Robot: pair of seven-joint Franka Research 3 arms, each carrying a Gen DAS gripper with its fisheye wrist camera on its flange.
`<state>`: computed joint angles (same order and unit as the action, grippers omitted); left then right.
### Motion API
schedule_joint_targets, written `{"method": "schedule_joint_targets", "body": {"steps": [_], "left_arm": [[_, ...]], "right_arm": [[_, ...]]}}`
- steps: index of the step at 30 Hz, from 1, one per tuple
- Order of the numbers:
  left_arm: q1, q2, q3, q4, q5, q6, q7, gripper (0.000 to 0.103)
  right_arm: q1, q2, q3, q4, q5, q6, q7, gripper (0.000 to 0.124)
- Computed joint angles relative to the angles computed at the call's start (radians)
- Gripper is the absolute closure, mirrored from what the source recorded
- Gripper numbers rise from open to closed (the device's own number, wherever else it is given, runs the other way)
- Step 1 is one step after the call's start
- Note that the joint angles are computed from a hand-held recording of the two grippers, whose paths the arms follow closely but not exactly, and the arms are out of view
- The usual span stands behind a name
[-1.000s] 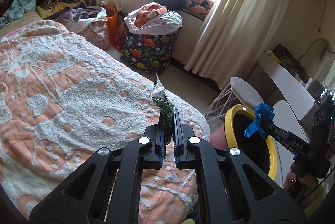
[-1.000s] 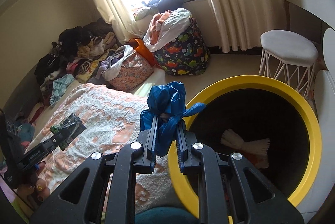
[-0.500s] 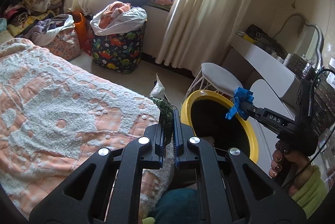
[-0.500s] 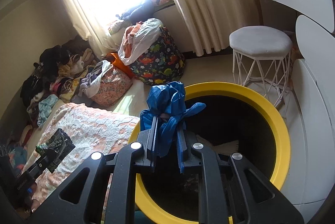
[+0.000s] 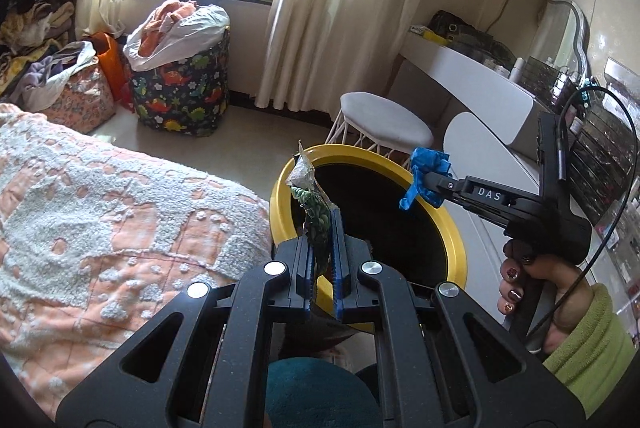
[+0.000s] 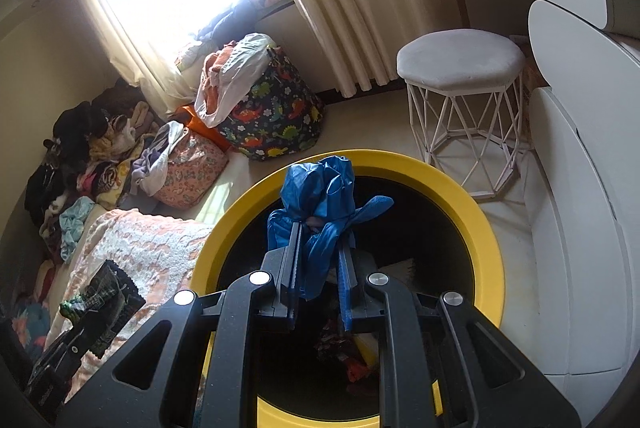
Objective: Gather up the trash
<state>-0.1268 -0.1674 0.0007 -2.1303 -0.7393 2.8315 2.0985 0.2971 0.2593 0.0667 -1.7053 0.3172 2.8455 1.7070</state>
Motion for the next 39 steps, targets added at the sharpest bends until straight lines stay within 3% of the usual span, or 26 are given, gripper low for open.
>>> {"method": "schedule_joint_targets", "body": {"steps": [11, 15, 19, 20, 23, 28, 33, 35, 39], "left_arm": [[0.006, 0.080, -0.045, 0.062, 0.016, -0.077, 0.047, 0.099], [0.034, 0.135, -0.077, 0.117, 0.043, -0.120, 0.013, 0.099], [0.059, 0.165, -0.106, 0.146, 0.082, -0.144, -0.010, 0.099], [0.064, 0.167, -0.112, 0.146, 0.091, -0.142, -0.017, 0.095], [0.072, 0.167, -0.124, 0.141, 0.121, -0.131, -0.044, 0.066], [0.074, 0.138, -0.124, 0.100, 0.167, -0.089, -0.076, 0.047], [0.064, 0.082, -0.102, 0.040, 0.178, -0.033, -0.088, 0.018], [0.058, 0.055, -0.087, 0.010, 0.191, -0.008, -0.099, 0.012], [0.049, 0.007, -0.058, -0.040, 0.242, 0.035, -0.151, 0.011]], "right_arm": [[-0.015, 0.018, 0.004, 0.033, 0.032, -0.086, -0.005, 0.102], [-0.016, 0.015, 0.000, 0.031, 0.037, -0.093, 0.011, 0.081], [-0.020, 0.002, -0.002, 0.012, 0.043, -0.081, 0.027, 0.070], [-0.020, -0.001, -0.003, 0.007, 0.044, -0.078, 0.031, 0.068], [-0.016, -0.015, -0.010, -0.009, 0.029, -0.068, 0.049, 0.063], [-0.005, -0.048, -0.018, -0.049, -0.010, -0.021, 0.086, 0.053], [0.003, -0.078, -0.009, -0.086, -0.035, 0.022, 0.069, 0.044], [0.009, -0.087, -0.006, -0.098, -0.048, 0.042, 0.058, 0.040], [0.023, -0.110, 0.002, -0.127, -0.064, 0.084, 0.047, 0.036]]}}
